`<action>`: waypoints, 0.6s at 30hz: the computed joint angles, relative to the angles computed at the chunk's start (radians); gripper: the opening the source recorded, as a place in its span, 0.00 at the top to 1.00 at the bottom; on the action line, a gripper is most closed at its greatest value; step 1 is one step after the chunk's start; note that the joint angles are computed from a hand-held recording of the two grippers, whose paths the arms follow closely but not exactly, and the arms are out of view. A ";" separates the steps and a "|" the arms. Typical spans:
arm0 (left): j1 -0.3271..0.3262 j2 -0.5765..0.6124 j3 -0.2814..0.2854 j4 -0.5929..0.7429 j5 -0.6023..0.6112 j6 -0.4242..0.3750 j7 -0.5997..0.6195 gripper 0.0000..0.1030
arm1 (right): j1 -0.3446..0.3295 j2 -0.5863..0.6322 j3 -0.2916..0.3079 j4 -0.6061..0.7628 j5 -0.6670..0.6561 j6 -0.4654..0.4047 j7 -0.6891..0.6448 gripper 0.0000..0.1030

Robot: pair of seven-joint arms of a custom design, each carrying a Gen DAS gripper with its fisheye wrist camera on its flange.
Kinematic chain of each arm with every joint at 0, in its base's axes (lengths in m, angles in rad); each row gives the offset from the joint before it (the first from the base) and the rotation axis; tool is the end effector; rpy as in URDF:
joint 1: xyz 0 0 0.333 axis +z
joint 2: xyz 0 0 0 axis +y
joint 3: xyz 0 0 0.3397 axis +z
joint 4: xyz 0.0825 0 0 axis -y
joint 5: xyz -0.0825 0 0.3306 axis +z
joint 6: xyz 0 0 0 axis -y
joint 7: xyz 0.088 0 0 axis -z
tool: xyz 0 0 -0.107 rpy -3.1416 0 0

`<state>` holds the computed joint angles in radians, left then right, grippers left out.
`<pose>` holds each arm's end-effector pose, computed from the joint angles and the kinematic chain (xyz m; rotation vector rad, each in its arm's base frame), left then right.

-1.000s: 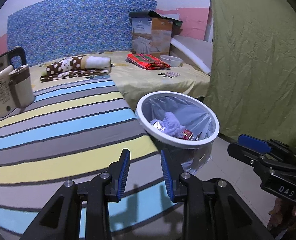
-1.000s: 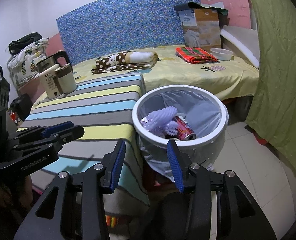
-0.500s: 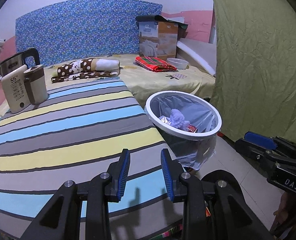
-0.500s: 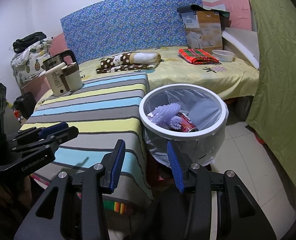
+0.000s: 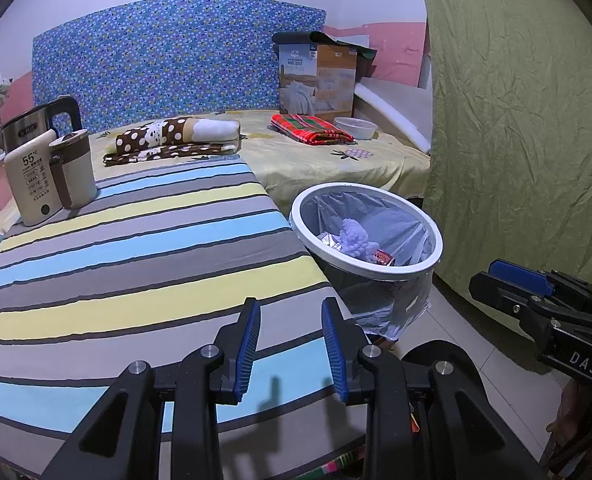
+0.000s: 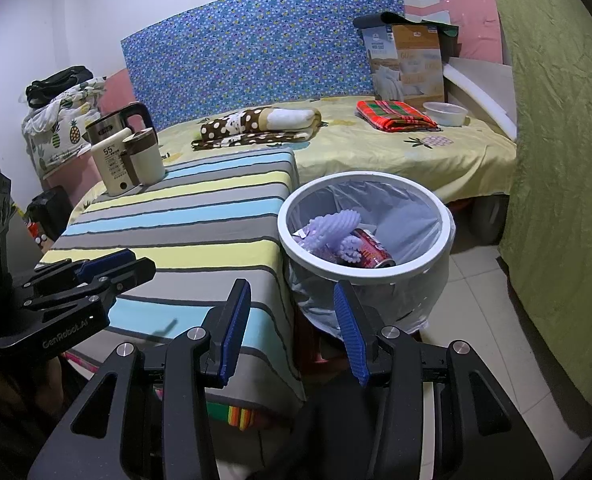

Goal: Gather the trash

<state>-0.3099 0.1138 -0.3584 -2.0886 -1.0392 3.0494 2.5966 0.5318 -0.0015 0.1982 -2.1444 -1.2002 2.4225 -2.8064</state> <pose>0.4785 -0.2824 0.4978 -1.1267 2.3413 -1.2001 0.3903 0.3440 0.4869 -1.3747 1.9195 -0.8165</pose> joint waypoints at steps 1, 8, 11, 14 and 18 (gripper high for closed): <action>0.000 0.000 0.000 0.000 0.000 0.000 0.000 0.69 | 0.000 0.000 0.000 0.000 0.000 -0.001 0.001 0.56; 0.002 -0.003 0.003 -0.002 0.001 -0.004 -0.001 0.69 | 0.001 0.000 0.000 0.001 0.001 -0.001 0.000 0.56; 0.001 -0.002 0.003 -0.002 0.000 -0.003 0.001 0.69 | 0.000 0.000 0.000 0.002 0.004 0.000 -0.003 0.56; 0.001 -0.003 0.005 -0.003 0.005 -0.003 -0.002 0.69 | 0.001 0.000 0.000 0.002 0.003 -0.001 -0.001 0.56; 0.002 -0.003 0.006 -0.004 0.009 0.000 -0.004 0.69 | 0.001 0.000 0.000 0.002 0.005 -0.003 -0.004 0.56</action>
<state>-0.3076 0.1110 -0.3526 -2.0929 -1.0304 3.0497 2.5926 0.5324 -0.0012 0.1980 -2.1421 -1.1956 2.4200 -2.8101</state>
